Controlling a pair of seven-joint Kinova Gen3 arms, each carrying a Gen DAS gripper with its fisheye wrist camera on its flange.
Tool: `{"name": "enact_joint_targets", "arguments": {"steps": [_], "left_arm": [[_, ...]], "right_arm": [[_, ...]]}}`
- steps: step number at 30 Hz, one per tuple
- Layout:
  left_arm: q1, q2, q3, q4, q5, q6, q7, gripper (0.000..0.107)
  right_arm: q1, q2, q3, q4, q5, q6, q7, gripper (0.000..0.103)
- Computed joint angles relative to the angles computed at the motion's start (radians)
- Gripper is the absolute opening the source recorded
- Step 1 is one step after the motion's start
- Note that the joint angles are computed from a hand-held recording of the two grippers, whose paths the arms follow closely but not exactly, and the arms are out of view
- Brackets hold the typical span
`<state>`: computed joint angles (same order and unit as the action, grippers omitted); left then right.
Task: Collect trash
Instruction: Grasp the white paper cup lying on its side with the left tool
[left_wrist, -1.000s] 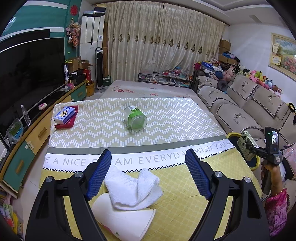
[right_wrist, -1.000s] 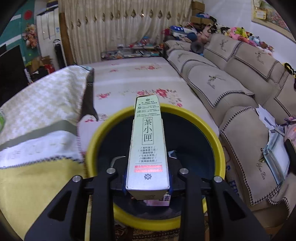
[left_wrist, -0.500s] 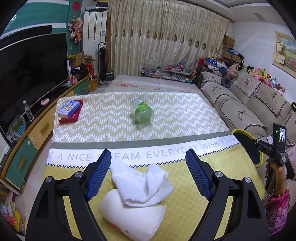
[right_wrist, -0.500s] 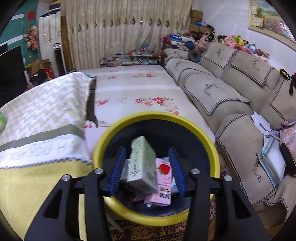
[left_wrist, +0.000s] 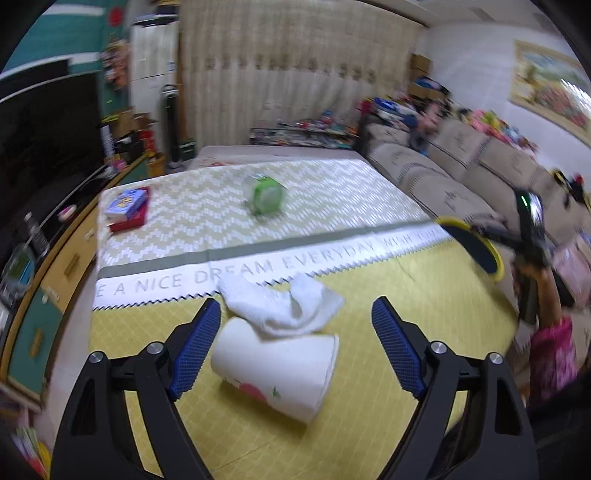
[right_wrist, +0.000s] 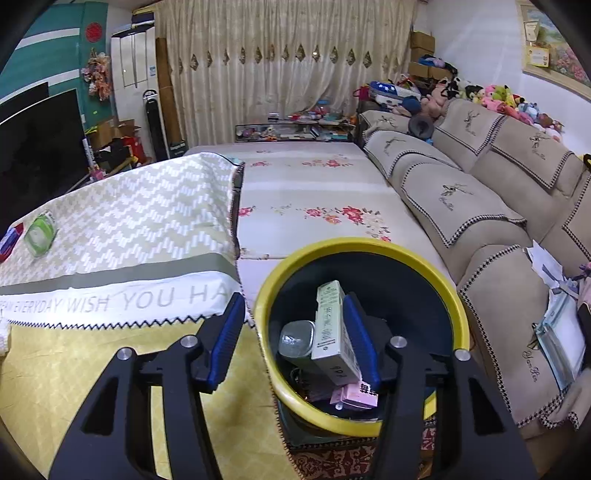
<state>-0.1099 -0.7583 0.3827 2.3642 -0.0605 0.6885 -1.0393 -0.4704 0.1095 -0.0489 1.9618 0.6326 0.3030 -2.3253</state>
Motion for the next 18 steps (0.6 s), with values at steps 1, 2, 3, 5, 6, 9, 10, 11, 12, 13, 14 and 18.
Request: {"name": "enact_joint_targets", "arguments": {"steps": [1,2,3,5,6,9,10,11,12,13,14,18], "left_arm": [[0.033,0.006,-0.014,0.012,-0.006,-0.010,-0.031,0.087],[0.047,0.017,-0.019,0.013,-0.011,-0.009,-0.046,0.087],[0.054,0.026,-0.024,0.016,-0.014,-0.008,-0.059,0.087],[0.069,0.039,-0.047,0.026,-0.020,-0.015,-0.084,0.087],[0.076,0.043,-0.064,0.033,-0.020,-0.020,-0.095,0.087],[0.118,0.050,-0.143,0.058,-0.013,-0.047,-0.147,0.089],[0.133,0.054,-0.172,0.064,-0.009,-0.053,-0.167,0.090],[0.157,0.063,-0.210,0.071,-0.001,-0.064,-0.195,0.090],[0.170,0.070,-0.235,0.077,0.005,-0.074,-0.217,0.090],[0.167,0.079,-0.241,0.080,0.007,-0.074,-0.232,0.090],[0.157,0.085,-0.237,0.079,0.007,-0.072,-0.241,0.091],[0.176,0.098,-0.279,0.084,0.024,-0.079,-0.301,0.091]], "right_arm": [[0.003,-0.001,-0.002,0.001,-0.005,-0.001,0.006,0.054],[0.008,-0.003,-0.006,-0.001,-0.016,0.000,0.018,0.054],[0.012,-0.006,-0.009,-0.002,-0.027,0.001,0.029,0.054],[0.012,-0.010,-0.011,-0.003,-0.032,0.006,0.032,0.055],[0.010,-0.011,-0.011,-0.004,-0.029,0.008,0.029,0.055],[0.000,-0.013,-0.014,-0.008,-0.006,0.018,0.008,0.056],[-0.001,-0.014,-0.018,-0.009,-0.003,0.021,0.008,0.057],[-0.002,-0.014,-0.021,-0.010,-0.001,0.023,0.007,0.058],[-0.003,-0.016,-0.023,-0.010,0.002,0.024,0.005,0.058],[-0.002,-0.014,-0.027,-0.014,-0.003,0.028,0.011,0.058],[-0.003,-0.013,-0.031,-0.017,-0.005,0.034,0.015,0.058],[-0.003,-0.009,-0.039,-0.022,-0.018,0.038,0.036,0.058]]}}
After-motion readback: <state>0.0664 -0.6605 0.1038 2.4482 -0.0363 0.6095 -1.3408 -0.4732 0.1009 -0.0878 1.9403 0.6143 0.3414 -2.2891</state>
